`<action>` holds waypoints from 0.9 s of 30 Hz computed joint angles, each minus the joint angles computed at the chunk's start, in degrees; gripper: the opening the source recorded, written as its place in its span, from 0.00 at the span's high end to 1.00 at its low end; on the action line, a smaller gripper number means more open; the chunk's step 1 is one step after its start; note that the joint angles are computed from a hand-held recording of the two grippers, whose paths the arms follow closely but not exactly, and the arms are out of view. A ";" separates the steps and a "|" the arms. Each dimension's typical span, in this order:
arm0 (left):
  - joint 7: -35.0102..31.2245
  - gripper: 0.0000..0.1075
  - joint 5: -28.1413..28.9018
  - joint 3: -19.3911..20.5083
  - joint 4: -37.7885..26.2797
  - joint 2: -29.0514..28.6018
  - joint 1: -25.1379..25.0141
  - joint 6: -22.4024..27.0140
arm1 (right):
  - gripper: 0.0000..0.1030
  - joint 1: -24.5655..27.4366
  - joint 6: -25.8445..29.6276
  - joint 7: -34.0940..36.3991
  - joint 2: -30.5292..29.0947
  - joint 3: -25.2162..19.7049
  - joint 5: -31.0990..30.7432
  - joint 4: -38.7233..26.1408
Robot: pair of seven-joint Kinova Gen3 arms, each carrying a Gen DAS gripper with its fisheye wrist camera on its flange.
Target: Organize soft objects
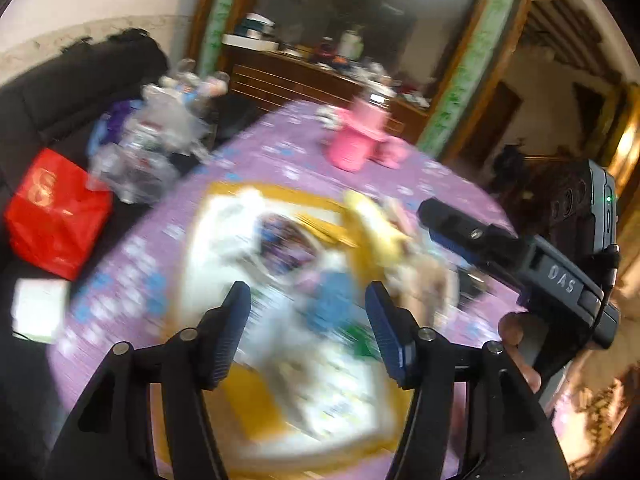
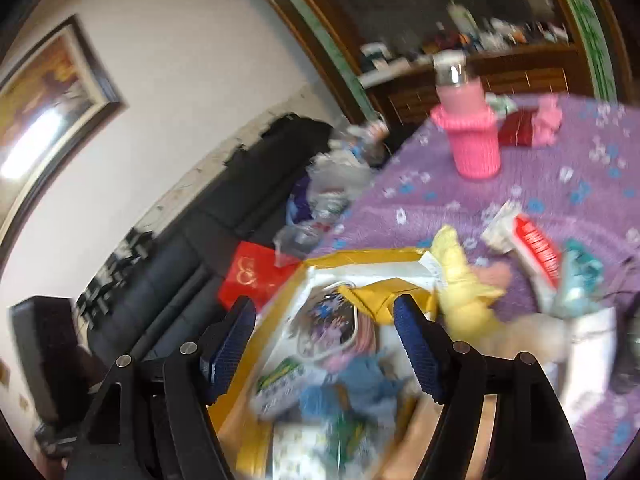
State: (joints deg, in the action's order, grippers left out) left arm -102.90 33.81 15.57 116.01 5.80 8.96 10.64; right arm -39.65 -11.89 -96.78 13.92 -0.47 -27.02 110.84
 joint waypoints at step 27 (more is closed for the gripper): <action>22.80 0.47 -30.44 -8.61 -19.87 15.37 21.13 12.50 | 0.27 29.00 -7.50 -48.08 -2.26 -14.46 38.51 17.93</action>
State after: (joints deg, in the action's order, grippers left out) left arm -80.09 3.37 6.95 96.13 21.17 30.09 23.14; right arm -10.66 -19.39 -144.86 11.65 -14.94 11.49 128.77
